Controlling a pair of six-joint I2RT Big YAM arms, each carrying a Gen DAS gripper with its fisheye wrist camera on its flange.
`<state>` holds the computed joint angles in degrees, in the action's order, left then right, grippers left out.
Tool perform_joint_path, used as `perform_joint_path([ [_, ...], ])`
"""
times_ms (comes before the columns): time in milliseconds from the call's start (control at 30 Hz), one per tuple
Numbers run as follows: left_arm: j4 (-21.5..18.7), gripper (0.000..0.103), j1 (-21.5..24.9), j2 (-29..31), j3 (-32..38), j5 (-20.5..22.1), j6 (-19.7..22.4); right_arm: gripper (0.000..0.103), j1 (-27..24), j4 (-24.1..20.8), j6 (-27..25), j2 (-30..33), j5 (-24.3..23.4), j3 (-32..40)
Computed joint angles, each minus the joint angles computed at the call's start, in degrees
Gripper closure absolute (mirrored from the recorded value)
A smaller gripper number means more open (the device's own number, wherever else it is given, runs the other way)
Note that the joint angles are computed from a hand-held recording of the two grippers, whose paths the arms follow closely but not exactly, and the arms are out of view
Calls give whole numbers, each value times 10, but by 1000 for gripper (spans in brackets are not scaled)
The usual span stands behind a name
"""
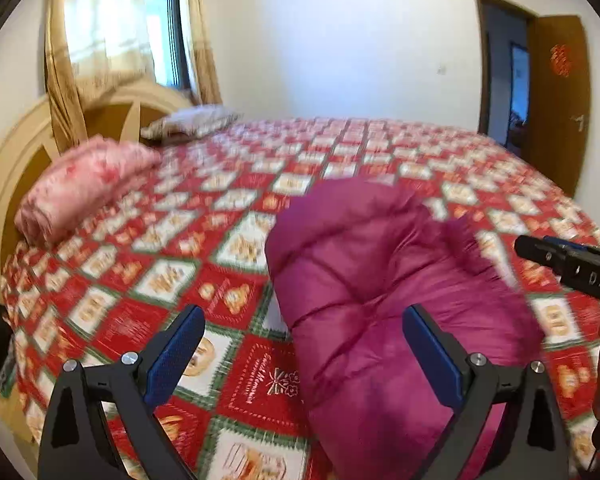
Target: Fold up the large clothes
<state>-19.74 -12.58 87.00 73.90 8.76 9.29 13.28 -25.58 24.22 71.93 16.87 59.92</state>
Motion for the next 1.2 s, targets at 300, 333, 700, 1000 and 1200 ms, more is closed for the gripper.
perform_joint_path([
  [300, 51, 3, 20, -116, -45, 59, -35, 31, 104, -21, -13, -110, 130, -15],
  [333, 51, 3, 20, -120, -45, 65, -37, 31, 110, -22, -17, -113, 136, -14],
  [700, 47, 3, 25, -124, -45, 74, -40, 30, 125, -19, -22, -122, 150, -13],
  [1000, 44, 3, 27, -122, -45, 75, -35, 30, 125, -19, -18, -127, 146, -19],
  [1200, 43, 3, 28, -120, -45, 75, -34, 29, 124, -18, -17, -128, 144, -23],
])
